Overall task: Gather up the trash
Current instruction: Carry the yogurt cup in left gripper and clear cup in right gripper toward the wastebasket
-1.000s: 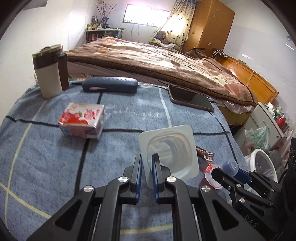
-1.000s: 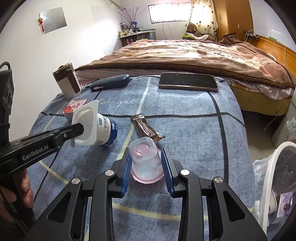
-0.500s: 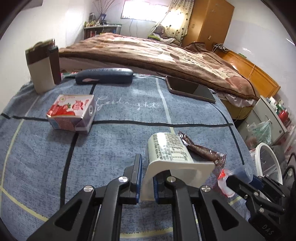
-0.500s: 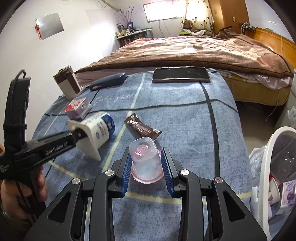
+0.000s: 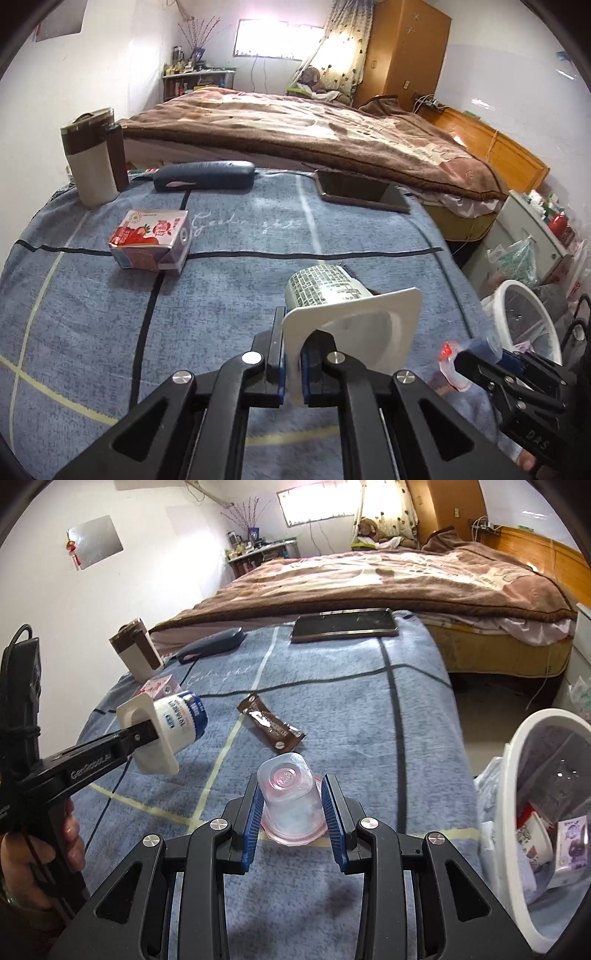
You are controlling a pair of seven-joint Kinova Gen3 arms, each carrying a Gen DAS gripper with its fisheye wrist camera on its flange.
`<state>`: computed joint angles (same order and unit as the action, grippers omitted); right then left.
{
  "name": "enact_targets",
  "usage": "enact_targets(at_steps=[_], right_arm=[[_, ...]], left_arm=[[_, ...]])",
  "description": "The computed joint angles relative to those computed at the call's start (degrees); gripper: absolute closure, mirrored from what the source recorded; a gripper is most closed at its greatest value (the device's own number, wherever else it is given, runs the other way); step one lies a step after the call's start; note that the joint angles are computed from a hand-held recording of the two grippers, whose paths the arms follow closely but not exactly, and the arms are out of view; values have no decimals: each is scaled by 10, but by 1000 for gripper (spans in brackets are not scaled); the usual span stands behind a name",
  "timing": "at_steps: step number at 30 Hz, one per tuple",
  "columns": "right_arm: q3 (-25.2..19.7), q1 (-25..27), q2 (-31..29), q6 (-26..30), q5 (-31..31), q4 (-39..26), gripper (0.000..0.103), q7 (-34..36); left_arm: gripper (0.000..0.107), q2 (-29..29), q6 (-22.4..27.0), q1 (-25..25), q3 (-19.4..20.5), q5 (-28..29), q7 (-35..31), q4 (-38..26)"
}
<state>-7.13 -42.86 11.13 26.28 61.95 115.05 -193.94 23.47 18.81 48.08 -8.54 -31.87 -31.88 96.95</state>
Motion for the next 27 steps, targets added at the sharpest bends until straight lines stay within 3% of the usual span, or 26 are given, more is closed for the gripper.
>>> enact_targets(at_steps=[7, 14, 27], right_arm=[[-20, 2, -41, 36, 45, 34, 68, -62], [-63, 28, -90, 91, 54, 70, 68, -95], [-119, 86, -176, 180, 7, 126, 68, -93]], left_arm=[[101, -16, 11, 40, -2, -40, 21, -5], [101, -6, 26, 58, 29, -67, 20, -43], [101, 59, 53, 99, 68, -29, -56, -154]])
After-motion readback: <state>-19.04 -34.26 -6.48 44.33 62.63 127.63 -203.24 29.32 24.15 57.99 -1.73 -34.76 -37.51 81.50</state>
